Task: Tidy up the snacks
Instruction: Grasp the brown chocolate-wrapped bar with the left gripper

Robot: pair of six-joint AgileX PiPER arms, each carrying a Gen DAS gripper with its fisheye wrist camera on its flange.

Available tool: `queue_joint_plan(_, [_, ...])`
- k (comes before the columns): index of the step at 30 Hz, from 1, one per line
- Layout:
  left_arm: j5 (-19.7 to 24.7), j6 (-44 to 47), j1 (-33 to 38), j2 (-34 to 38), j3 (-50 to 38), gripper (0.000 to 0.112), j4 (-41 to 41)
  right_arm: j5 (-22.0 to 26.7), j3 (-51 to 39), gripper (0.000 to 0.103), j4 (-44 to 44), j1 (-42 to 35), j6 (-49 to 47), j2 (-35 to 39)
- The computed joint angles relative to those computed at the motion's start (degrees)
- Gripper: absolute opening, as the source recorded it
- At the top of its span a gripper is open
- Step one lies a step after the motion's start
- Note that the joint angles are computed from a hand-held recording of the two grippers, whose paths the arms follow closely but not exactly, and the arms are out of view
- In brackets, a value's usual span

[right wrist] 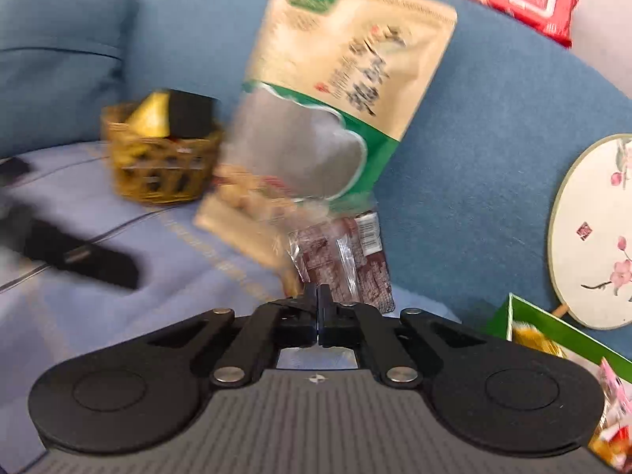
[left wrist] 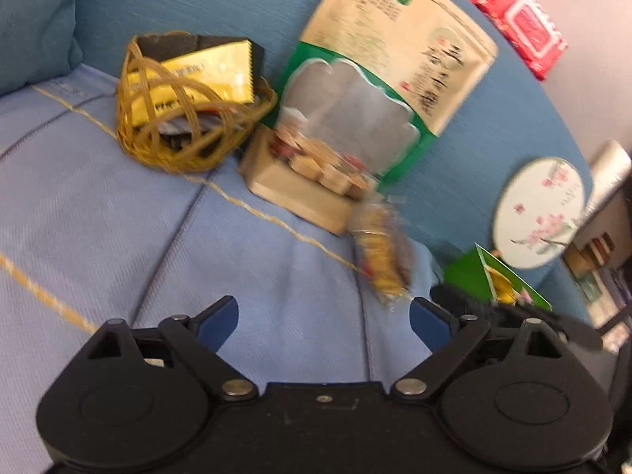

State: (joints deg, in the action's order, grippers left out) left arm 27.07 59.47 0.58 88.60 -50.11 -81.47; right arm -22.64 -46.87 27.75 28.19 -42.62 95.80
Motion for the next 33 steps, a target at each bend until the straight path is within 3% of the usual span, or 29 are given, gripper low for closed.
queue_joint_plan(5, [-0.5, -5.58, -2.03, -4.27, 5.07, 0.103, 1.41, 0.83, 13.6, 0.001, -13.97, 0.23, 16.58, -9.08])
queue_joint_plan(7, [-1.68, -9.51, -3.12, -5.21, 5.13, 0.103, 3.87, 0.1, 15.31, 0.006, -13.46, 1.42, 16.75, -9.65])
queue_joint_plan(8, [-2.24, -11.24, -3.61, -5.77, 4.87, 0.103, 5.16, -1.24, 15.16, 0.028, -9.88, 2.25, 13.7, -8.97])
queue_joint_plan(9, [-2.5, -12.24, -3.9, -6.23, 4.59, 0.103, 6.11, -2.41, 14.99, 0.039, -7.21, 2.69, 11.31, -8.71])
queue_joint_plan(10, [-2.86, -13.54, -4.22, -6.63, 4.02, 0.103, 7.55, -2.31, 13.07, 0.068, -6.83, 2.26, 10.89, -7.34])
queue_joint_plan(11, [-3.37, -15.89, -4.61, -6.67, 2.97, 0.103, 10.13, -3.14, 12.58, 0.088, -8.66, 1.48, 12.75, -6.79])
queue_joint_plan(12, [-3.51, -17.86, -4.93, -6.15, 1.4, 0.103, 12.61, -3.83, 11.69, 0.092, -8.84, 1.14, 13.23, -6.09])
queue_joint_plan(15, [-2.71, -20.42, -5.34, -2.91, -4.25, 0.103, 16.71, -1.31, 8.57, 0.095, -4.11, 0.18, 10.35, -5.01])
queue_joint_plan(18, [-0.59, -23.38, -5.71, 2.57, -11.24, 0.103, 20.21, 0.25, 5.62, 0.103, -4.82, -1.65, 13.6, -3.44])
queue_joint_plan(20, [1.24, -25.4, -5.78, 6.36, -15.46, 0.103, 21.53, 1.63, 3.1, 0.103, -4.53, -2.79, 13.62, -1.9])
queue_joint_plan(28, [7.78, -32.21, -6.74, 21.22, -31.5, 0.103, 24.14, 14.77, -14.69, 0.103, -5.3, -8.35, 10.67, 8.13])
queue_joint_plan(33, [10.89, -35.79, -7.02, 27.99, -39.58, 0.103, 26.66, 33.56, -30.97, 0.103, 11.71, -13.22, -2.6, 16.6])
